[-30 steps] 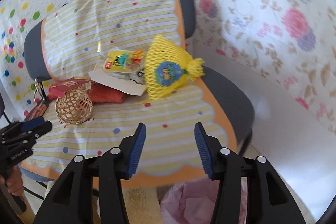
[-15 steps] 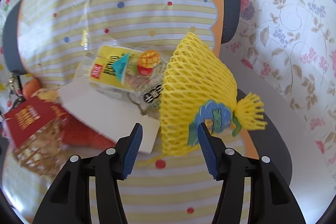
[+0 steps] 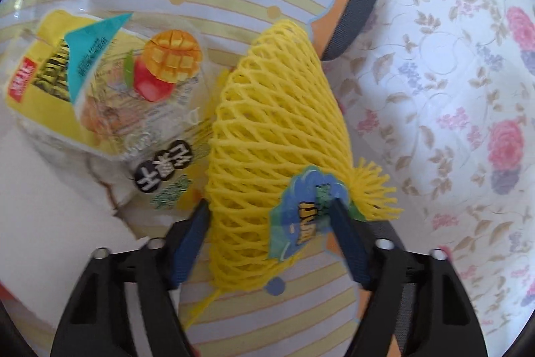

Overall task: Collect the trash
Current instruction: 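Grasp the yellow foam fruit net with the right tool and lift, then grasp the red ULTRAMAN box with the left tool while the right tool holds the net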

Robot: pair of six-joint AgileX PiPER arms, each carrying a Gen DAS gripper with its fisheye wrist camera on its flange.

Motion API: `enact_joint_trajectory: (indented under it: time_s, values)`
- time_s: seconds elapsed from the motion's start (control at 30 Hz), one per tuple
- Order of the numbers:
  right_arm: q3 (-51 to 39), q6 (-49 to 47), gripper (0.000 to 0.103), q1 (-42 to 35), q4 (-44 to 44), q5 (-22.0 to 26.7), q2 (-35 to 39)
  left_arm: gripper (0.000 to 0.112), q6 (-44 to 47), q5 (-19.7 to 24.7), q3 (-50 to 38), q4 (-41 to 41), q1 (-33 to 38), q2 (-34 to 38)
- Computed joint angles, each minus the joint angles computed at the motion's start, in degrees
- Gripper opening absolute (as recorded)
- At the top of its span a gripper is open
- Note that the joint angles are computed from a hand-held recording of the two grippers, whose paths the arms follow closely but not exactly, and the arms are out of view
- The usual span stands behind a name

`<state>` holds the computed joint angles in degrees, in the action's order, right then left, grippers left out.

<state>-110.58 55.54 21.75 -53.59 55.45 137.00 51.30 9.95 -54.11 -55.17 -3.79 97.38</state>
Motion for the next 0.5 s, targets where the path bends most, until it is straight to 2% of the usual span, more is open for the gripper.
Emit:
enact_joint_trajectory:
  time_s: [0.07, 0.1, 0.13, 0.3, 0.43, 0.5]
  values:
    - [3.8, 3.2, 0.021, -0.2, -2.1, -0.9, -2.2, 0.047, -0.6, -0.2, 0.5, 0.5, 0.0, -0.5]
    - [7.6, 6.1, 0.013, -0.4, -4.1, -2.5, -4.5, 0.047, -1.0, -0.2, 0.7, 1.0, -0.1, -0.7]
    - [10.8, 8.4, 0.010, -0.6, -5.4, -4.2, -6.8, 0.047, -1.1, -0.3, 0.9, 1.1, -0.2, -1.0]
    - [33.9, 22.9, 0.009, -4.0, -13.1, -20.0, -26.0, 0.048, -5.4, -0.6, 2.3, 5.5, -1.8, -3.1]
    - [48.3, 31.4, 0.009, -5.9, -18.2, -29.9, -41.2, 0.048, -8.6, -1.0, 3.6, 8.7, -3.8, -5.4]
    - [54.1, 32.1, 0.009, -7.0, -16.6, -34.8, -47.7, 0.054, -11.4, -1.3, 4.2, 11.4, -5.1, -6.8]
